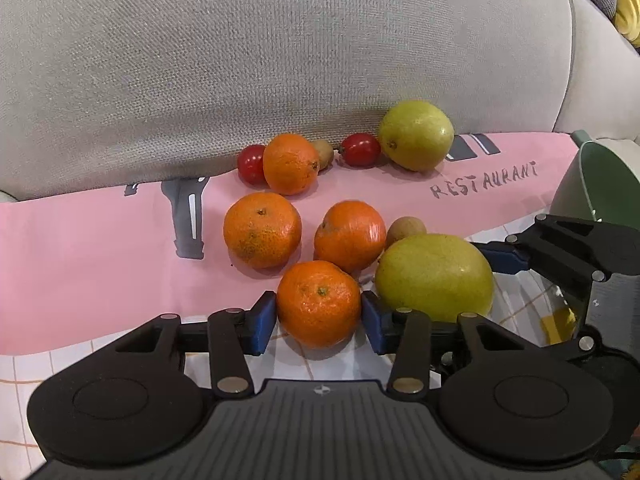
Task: Organize fruits
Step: 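Grasp the green pear with the right tool while the left tool grasps an orange, then carry the pear with the right tool while the left tool carries the orange over the colander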
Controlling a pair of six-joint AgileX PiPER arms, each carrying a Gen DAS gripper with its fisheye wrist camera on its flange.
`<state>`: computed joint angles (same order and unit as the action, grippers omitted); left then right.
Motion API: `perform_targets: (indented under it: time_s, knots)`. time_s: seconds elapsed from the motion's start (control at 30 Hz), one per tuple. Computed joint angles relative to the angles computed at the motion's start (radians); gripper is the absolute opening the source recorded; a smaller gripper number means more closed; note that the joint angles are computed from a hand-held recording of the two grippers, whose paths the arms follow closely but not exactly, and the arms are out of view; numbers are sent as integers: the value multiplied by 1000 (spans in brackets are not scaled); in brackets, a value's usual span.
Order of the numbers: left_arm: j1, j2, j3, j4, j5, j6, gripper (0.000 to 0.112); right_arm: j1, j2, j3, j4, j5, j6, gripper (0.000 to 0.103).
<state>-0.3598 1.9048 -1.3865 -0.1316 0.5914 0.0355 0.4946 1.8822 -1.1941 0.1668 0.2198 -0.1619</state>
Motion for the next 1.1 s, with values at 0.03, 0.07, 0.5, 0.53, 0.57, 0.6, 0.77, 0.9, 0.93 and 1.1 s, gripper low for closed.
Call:
perform_targets:
  time_s: [0.03, 0.07, 0.5, 0.53, 0.57, 0.6, 0.77, 0.9, 0.93, 1.1]
  knots:
    - [-1, -11, 7, 3, 0, -7, 51, 3, -5, 0, -32, 9, 31, 59]
    - [-2, -23, 14, 6, 1, -15, 51, 5, -10, 1, -62, 19, 61, 59]
    - [-119, -271, 119, 194, 69, -279, 51, 45, -256, 157, -385, 60, 419, 59]
    - [-136, -289, 124, 207, 77, -302, 51, 49, -279, 169, -412, 64, 449, 59]
    - [-153, -304, 126, 216, 85, -322, 51, 52, -304, 184, -439, 68, 480, 59]
    - [-171, -320, 129, 225, 97, -345, 51, 55, -331, 200, -472, 73, 516, 59]
    - [-228, -371, 135, 229, 153, -423, 51, 64, -478, 291, -596, 113, 667, 59]
    - [-265, -401, 133, 219, 186, -464, 51, 60, -588, 355, -665, 153, 757, 59]
    - [-276, -404, 127, 221, 189, -468, 51, 58, -614, 369, -683, 165, 778, 59]
    - [-337, -394, 72, 241, 213, -483, 51, 11, -713, 418, -708, 208, 817, 59]
